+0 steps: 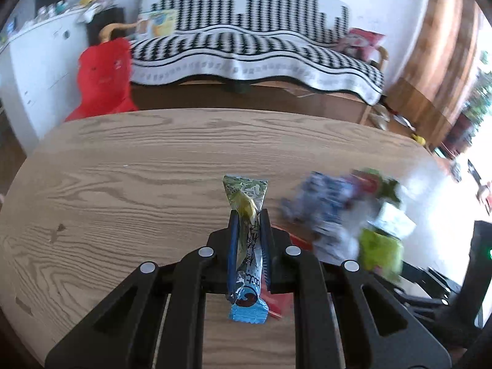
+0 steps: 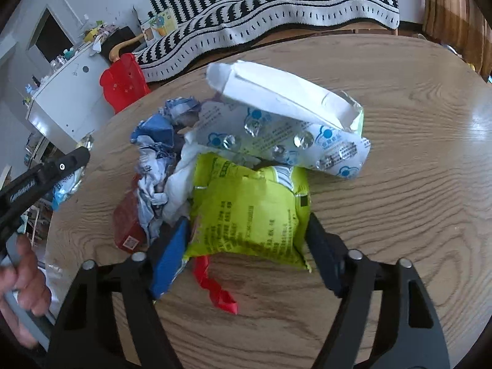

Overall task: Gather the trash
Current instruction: 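Grasp the small snack wrapper with the left tool while the right tool grasps the yellow-green snack bag, then carry both items to the bin and open both tools to drop them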

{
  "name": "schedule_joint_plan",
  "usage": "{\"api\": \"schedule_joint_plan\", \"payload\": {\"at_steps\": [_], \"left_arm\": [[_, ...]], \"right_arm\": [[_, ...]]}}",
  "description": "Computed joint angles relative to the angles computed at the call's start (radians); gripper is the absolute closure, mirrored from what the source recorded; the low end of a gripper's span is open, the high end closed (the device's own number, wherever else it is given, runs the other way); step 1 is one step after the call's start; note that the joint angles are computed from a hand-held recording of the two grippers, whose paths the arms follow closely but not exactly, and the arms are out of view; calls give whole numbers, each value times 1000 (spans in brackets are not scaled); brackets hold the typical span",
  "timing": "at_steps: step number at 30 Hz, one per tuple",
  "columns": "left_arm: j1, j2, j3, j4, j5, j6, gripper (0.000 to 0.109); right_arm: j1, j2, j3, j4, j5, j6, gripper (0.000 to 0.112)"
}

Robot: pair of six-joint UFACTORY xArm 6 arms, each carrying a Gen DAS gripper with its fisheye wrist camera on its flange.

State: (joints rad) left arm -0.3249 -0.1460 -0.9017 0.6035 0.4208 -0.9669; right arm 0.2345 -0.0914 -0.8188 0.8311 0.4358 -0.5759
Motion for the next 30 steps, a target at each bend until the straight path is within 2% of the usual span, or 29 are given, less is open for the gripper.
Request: {"api": "schedule_joint_plan", "payload": {"at_steps": [6,10,15,18,23,27,30], "left_arm": [[-70,-7,9,-1,-13,16,96],[-127,19,-21,-8,-16,21,96],[-206,72,-85,-6,-20,23,96],[-270,126,-144,-11,-31,31,96],[-401,247,-277,-38,-58,75,96],[-505,354,-398,-49,-75,114,96],[-593,468,-524,-136,-100,214,96]], "right_arm": [[-57,-144,73,19,56,-58,51],[-137,-247,121,48,124,-99,51],[-295,-372,190,-3,176,-110,51],[-413,-422,217,-31,205,-120,51],[-674,-472,239,-64,253,-181,51],[-876,-450,230,-68,269,-252,51],[-1033,-390,201,-66,270,-302,50]]}}
